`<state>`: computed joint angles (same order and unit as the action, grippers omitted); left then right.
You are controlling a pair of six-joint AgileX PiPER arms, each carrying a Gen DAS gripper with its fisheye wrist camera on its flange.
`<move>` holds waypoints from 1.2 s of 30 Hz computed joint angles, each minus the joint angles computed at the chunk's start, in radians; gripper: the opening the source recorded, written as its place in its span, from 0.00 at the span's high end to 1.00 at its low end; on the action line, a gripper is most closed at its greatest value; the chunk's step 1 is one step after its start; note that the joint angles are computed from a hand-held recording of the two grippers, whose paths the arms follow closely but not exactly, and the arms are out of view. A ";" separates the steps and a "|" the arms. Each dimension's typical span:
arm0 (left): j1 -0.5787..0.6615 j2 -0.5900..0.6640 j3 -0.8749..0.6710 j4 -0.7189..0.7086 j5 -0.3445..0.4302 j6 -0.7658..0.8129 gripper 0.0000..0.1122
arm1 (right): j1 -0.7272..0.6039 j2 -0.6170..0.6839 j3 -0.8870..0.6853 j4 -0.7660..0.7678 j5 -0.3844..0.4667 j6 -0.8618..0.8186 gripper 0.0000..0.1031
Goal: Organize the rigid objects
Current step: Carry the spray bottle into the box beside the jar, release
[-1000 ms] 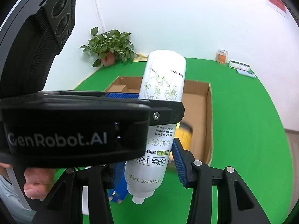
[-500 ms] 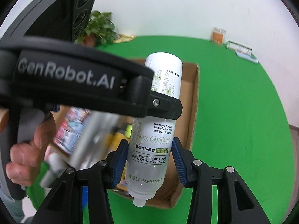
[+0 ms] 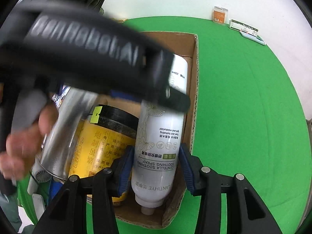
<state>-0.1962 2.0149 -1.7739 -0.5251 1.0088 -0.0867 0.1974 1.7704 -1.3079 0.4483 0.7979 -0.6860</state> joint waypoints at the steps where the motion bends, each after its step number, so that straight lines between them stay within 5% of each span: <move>1: 0.006 -0.001 -0.003 0.006 -0.014 -0.002 0.58 | 0.013 -0.002 -0.002 -0.024 -0.005 0.020 0.57; 10: 0.011 -0.002 -0.008 0.129 -0.132 -0.091 0.57 | 0.034 -0.053 0.045 -0.051 -0.006 0.057 0.57; 17: 0.038 0.068 -0.078 0.007 -0.055 0.014 0.79 | 0.039 -0.027 0.025 -0.068 -0.008 0.082 0.57; 24: 0.011 0.178 -0.199 0.046 0.051 -0.013 0.80 | -0.008 -0.002 -0.050 0.006 0.112 0.066 0.50; 33: -0.009 0.178 -0.196 0.072 0.043 -0.023 0.80 | 0.011 -0.086 0.049 -0.030 0.022 0.052 0.61; 35: -0.013 0.160 -0.185 0.079 0.036 -0.030 0.79 | -0.012 -0.138 0.105 0.020 -0.010 0.005 0.56; 36: -0.015 0.124 -0.148 0.088 0.014 -0.025 0.79 | -0.009 -0.185 0.150 0.019 -0.038 0.003 0.39</move>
